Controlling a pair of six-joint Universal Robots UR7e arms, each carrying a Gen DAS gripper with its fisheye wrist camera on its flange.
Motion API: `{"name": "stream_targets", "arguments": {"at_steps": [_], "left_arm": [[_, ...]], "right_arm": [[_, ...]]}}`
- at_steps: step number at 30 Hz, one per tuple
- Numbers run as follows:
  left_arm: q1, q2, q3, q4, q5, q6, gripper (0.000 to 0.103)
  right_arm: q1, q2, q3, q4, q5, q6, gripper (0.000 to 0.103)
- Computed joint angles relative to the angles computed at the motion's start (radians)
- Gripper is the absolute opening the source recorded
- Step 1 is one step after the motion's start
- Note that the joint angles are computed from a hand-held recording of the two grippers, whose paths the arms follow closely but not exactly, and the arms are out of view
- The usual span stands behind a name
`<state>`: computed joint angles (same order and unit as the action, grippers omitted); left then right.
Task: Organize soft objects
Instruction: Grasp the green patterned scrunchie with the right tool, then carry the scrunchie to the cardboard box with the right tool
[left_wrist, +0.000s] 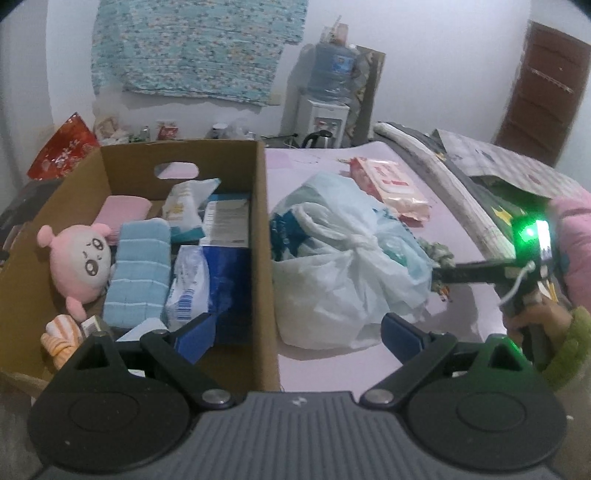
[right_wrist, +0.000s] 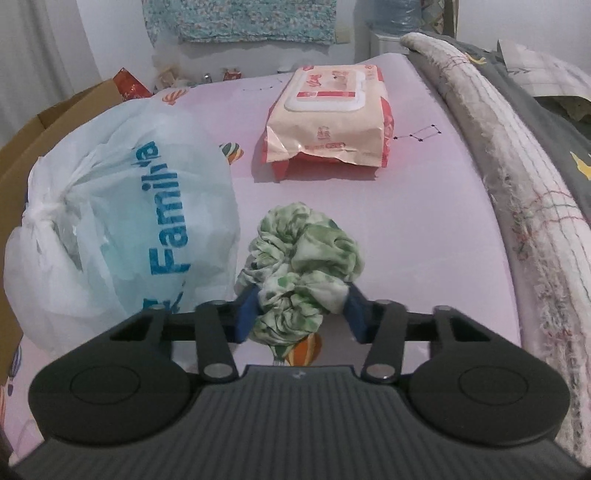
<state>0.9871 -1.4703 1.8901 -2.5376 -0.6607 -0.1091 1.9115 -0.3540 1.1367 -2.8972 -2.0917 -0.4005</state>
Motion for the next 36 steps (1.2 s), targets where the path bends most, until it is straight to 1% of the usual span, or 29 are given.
{"name": "stream_targets", "arguments": {"at_steps": [1, 3, 5, 12, 14, 18, 20, 24, 27, 29, 33, 36], "left_arm": [[0.001, -0.002, 0.000, -0.002, 0.000, -0.004, 0.097], [0.001, -0.007, 0.005, -0.015, -0.001, -0.004, 0.097], [0.000, -0.012, 0.010, -0.019, 0.001, -0.006, 0.097], [0.003, -0.048, 0.049, -0.067, 0.001, 0.022, 0.097], [0.007, -0.059, 0.056, -0.074, -0.004, 0.019, 0.097], [0.010, -0.082, 0.072, -0.110, -0.017, 0.037, 0.097], [0.010, -0.094, 0.082, -0.131, -0.017, 0.054, 0.097], [0.009, -0.120, 0.103, -0.180, -0.012, 0.086, 0.097], [0.010, -0.142, 0.117, -0.215, 0.001, 0.103, 0.097], [0.008, -0.158, 0.127, -0.231, 0.024, 0.104, 0.097], [0.004, -0.200, 0.152, -0.267, 0.070, 0.110, 0.097], [0.004, -0.232, 0.171, -0.302, 0.111, 0.120, 0.098]], "right_arm": [[0.000, -0.007, 0.011, -0.004, -0.005, 0.003, 0.032], [0.001, -0.022, 0.036, -0.013, -0.010, 0.021, 0.028], [-0.002, -0.049, 0.076, -0.027, -0.002, 0.059, 0.026], [-0.020, -0.202, 0.299, -0.136, 0.123, 0.251, 0.025], [-0.015, -0.243, 0.356, -0.172, 0.147, 0.286, 0.025], [0.016, -0.299, 0.432, -0.235, 0.182, 0.307, 0.025], [0.037, -0.316, 0.444, -0.245, 0.201, 0.309, 0.025], [0.082, -0.320, 0.431, -0.231, 0.262, 0.296, 0.025], [0.124, -0.296, 0.383, -0.181, 0.321, 0.267, 0.025], [0.149, -0.274, 0.344, -0.139, 0.361, 0.241, 0.025], [0.193, -0.208, 0.232, -0.004, 0.461, 0.197, 0.025], [0.224, -0.134, 0.111, 0.143, 0.509, 0.158, 0.026]]}}
